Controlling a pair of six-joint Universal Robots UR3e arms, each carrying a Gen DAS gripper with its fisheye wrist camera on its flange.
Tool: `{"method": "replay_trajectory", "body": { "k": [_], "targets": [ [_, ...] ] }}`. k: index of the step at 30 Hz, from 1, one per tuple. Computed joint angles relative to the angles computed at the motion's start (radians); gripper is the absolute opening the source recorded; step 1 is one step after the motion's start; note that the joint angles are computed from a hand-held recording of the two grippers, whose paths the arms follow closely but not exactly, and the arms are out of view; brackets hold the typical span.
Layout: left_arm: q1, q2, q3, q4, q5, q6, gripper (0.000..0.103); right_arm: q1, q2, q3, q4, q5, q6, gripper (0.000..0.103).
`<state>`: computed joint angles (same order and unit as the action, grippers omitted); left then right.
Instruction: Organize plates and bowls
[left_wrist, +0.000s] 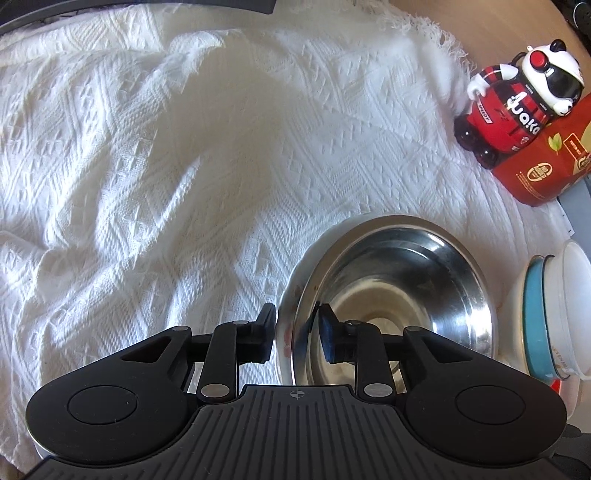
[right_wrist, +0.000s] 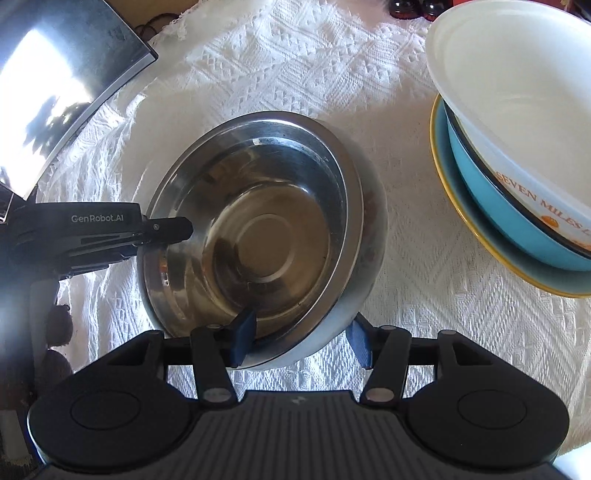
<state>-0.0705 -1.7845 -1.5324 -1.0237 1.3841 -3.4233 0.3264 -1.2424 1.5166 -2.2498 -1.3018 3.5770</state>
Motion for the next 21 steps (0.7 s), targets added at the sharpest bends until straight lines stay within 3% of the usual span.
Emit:
{"method": "replay_trajectory", "body": {
  "k": [10, 17, 21],
  "targets": [
    [0.037, 0.183, -0.122, 0.079, -0.050, -0.021, 0.027, 0.013, -0.119, 0.076, -0.031, -0.037, -0.043, 0.055],
    [0.025, 0.235, -0.186, 0.235, -0.226, -0.009, 0.017, 0.029, -0.257, 0.147, -0.133, -0.102, -0.090, 0.055],
    [-0.069, 0.212, -0.149, 0.296, -0.193, -0.061, 0.013, 0.037, -0.335, 0.168, -0.200, -0.175, -0.138, 0.055]
  ]
}}
